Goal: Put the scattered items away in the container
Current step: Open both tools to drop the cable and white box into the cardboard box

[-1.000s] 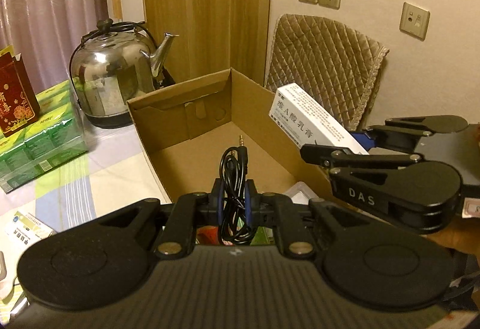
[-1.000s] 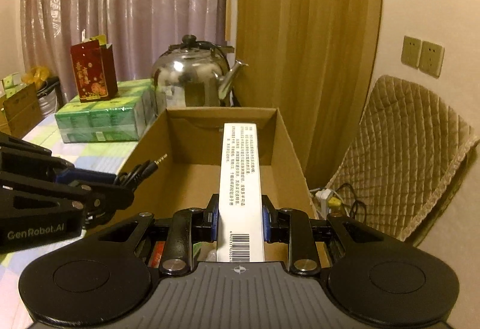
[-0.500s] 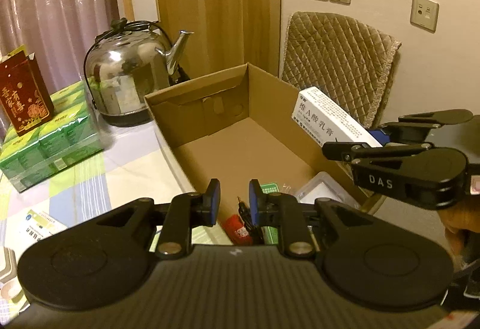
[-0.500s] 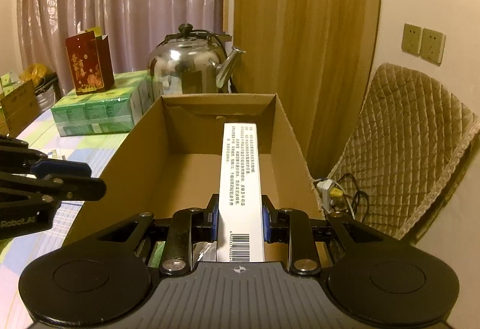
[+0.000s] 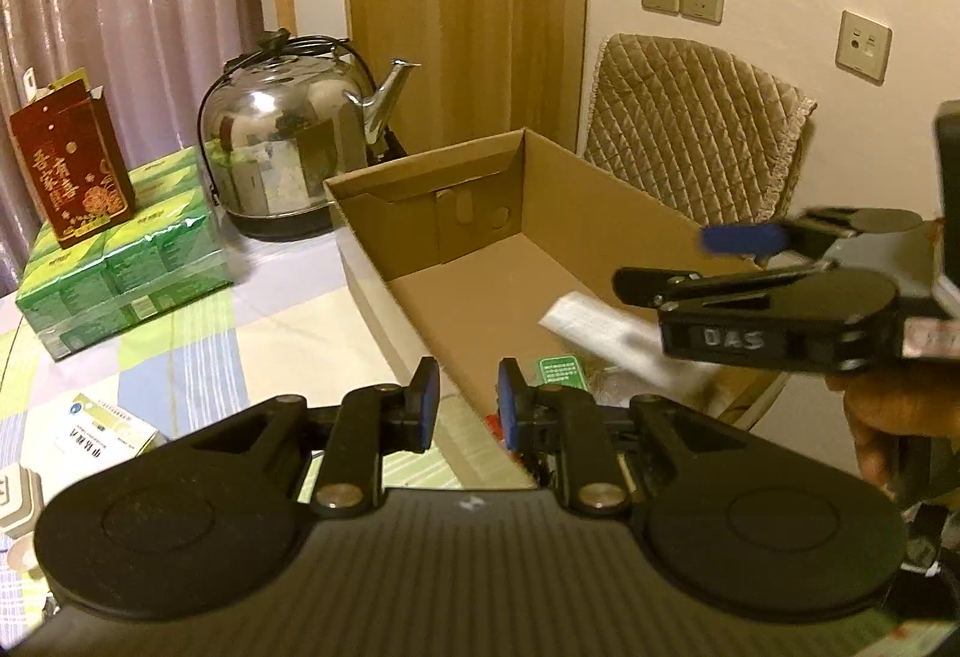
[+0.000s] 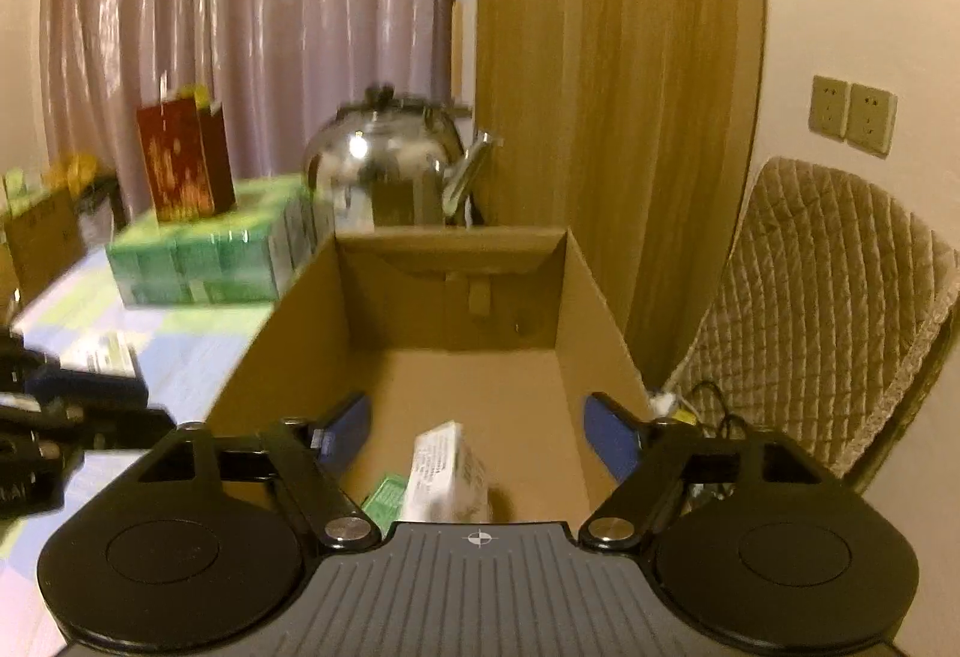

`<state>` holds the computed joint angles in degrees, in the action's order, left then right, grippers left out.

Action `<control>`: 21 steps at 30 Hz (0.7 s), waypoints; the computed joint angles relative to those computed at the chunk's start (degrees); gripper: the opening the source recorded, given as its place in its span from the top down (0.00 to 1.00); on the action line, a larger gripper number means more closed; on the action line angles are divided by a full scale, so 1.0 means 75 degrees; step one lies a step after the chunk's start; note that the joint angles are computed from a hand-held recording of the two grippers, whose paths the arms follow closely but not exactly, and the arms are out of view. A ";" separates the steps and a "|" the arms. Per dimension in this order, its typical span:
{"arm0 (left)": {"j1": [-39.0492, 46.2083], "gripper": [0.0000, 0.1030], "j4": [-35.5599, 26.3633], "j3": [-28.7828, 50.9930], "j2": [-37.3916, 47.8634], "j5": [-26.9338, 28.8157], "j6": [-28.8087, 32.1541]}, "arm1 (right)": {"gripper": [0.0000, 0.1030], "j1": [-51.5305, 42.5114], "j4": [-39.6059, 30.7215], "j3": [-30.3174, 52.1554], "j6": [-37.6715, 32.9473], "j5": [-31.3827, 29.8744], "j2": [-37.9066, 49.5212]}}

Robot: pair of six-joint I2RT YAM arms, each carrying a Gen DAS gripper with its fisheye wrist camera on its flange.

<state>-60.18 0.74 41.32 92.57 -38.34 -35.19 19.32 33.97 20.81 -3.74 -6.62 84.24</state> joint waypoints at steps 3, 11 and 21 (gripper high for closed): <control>-0.0072 0.82 -0.0115 -0.0214 -0.0195 -0.0096 -0.0206 | 0.27 -0.0021 -0.0071 -0.0161 0.0014 0.0009 -0.0247; -0.0451 0.79 -0.0719 -0.0830 -0.0766 -0.0340 -0.1129 | 0.27 0.0153 -0.0360 -0.0827 0.0132 0.0142 -0.1127; -0.1707 0.68 -0.2558 -0.1511 -0.1728 -0.0964 -0.3402 | 0.26 0.1364 -0.1501 -0.1411 0.0724 0.0929 -0.2950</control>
<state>-72.99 -18.44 29.99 79.62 -45.58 -60.70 29.55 22.72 10.23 1.69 0.34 62.11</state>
